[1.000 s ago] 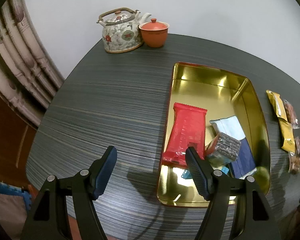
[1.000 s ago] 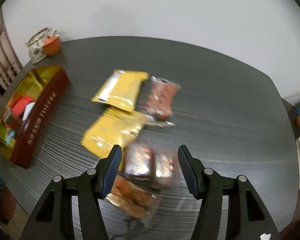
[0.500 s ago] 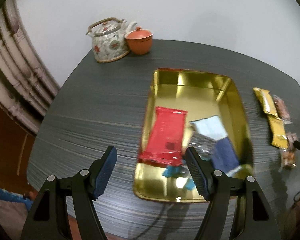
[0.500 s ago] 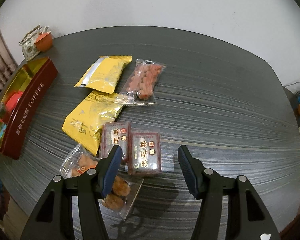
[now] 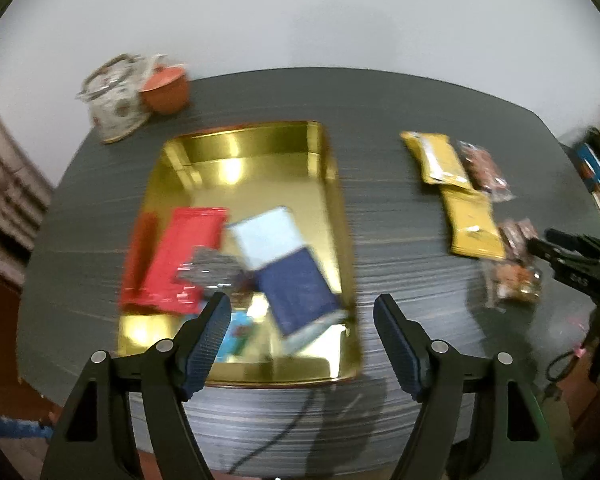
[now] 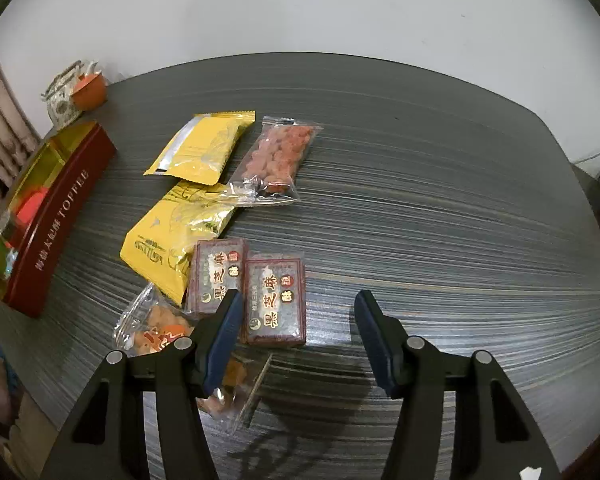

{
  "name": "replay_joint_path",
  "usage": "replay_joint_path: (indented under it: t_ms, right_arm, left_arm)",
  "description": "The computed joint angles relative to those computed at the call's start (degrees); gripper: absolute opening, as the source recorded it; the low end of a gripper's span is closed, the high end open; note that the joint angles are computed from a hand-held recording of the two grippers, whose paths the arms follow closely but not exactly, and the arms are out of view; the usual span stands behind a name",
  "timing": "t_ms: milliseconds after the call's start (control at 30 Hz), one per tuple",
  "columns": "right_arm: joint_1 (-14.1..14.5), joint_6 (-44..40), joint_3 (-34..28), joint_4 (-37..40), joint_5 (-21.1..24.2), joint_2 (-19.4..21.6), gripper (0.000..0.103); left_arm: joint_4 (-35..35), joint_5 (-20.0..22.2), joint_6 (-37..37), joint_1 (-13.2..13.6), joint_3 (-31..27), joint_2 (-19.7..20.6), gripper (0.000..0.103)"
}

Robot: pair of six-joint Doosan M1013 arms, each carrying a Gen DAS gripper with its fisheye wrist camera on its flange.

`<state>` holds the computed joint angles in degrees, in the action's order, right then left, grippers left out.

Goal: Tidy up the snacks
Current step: 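Move both tools back from the tin toward the snack pile, then grasp the dark brown red-label box with the right tool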

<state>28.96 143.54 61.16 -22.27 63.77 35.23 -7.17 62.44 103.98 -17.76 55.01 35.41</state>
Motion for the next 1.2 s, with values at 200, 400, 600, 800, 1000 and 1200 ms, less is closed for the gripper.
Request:
replay_joint_path:
  t_ms: [200,400,600,800,1000,1200]
  right_arm:
    - [-0.3,-0.2,0.8,0.4,-1.5,-0.4,0.054]
    - [-0.4,-1.2,1.8,1.1,-2.7,-0.8,0.054]
    - [-0.8,-1.2,3.1,1.9,-4.8,-1.5,0.054]
    - [-0.7,-1.6,3.4,1.3,-4.3,-1.7,0.039]
    - [-1.0,-0.3,4.6,0.4,-3.9,-2.6,0.037]
    - [-1.9,-0.7,6.7,3.3,-7.8,-3.5,0.040]
  left_arm:
    - [-2.0,2.1,2.2,-2.1,-0.2,0.5,0.077]
    - [-2.6,3.1,3.1,-4.0,-0.6,1.3,0.077]
    - [-4.3,4.8,3.5,-5.2,-1.4,2.2,0.077]
    - [-6.2,5.6,4.9,-6.2,-1.4,2.4,0.082]
    - [-6.5,6.0,6.3,-7.1,-1.4,2.5,0.084]
    - [-6.1,6.4,5.9,-7.5,-1.3,2.8,0.084]
